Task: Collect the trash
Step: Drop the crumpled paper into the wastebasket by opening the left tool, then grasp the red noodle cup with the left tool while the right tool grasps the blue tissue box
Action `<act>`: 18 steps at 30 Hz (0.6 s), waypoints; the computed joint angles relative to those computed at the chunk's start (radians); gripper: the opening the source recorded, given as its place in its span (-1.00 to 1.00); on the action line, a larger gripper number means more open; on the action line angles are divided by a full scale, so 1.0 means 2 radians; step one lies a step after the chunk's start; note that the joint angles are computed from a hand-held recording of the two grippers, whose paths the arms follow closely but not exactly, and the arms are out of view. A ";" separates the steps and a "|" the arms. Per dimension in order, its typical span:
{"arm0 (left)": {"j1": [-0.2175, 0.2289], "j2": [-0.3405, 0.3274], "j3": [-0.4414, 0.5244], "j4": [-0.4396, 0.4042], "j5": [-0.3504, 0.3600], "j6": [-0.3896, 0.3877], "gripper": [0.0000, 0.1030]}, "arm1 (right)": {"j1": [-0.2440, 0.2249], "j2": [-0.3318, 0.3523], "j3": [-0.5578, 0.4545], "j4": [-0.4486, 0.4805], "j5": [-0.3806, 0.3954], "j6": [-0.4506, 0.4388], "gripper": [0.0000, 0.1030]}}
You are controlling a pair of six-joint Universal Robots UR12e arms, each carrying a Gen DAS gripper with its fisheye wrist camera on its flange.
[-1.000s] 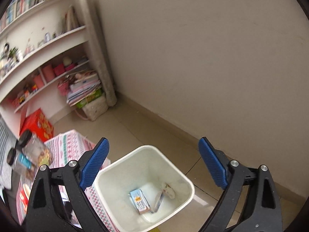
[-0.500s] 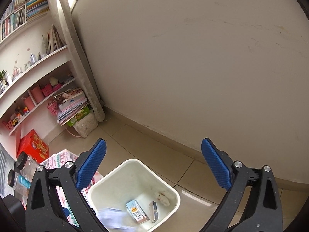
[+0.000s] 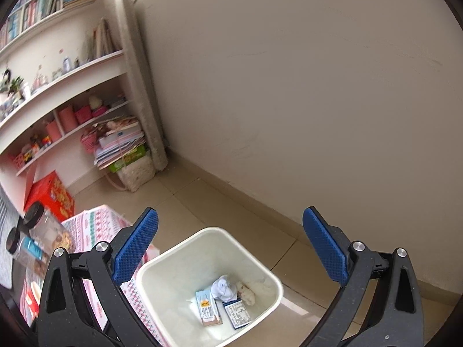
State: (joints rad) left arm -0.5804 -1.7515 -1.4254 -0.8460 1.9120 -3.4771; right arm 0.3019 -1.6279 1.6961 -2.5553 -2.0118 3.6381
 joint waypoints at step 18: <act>0.062 0.061 -0.064 -0.050 0.033 -0.040 0.68 | 0.072 0.065 -0.058 0.019 0.015 -0.096 0.86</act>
State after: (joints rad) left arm -0.4564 -1.6296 -1.5527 -0.9461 1.9784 -3.5563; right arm 0.4465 -1.4975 1.5800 -2.5178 -1.9822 3.4462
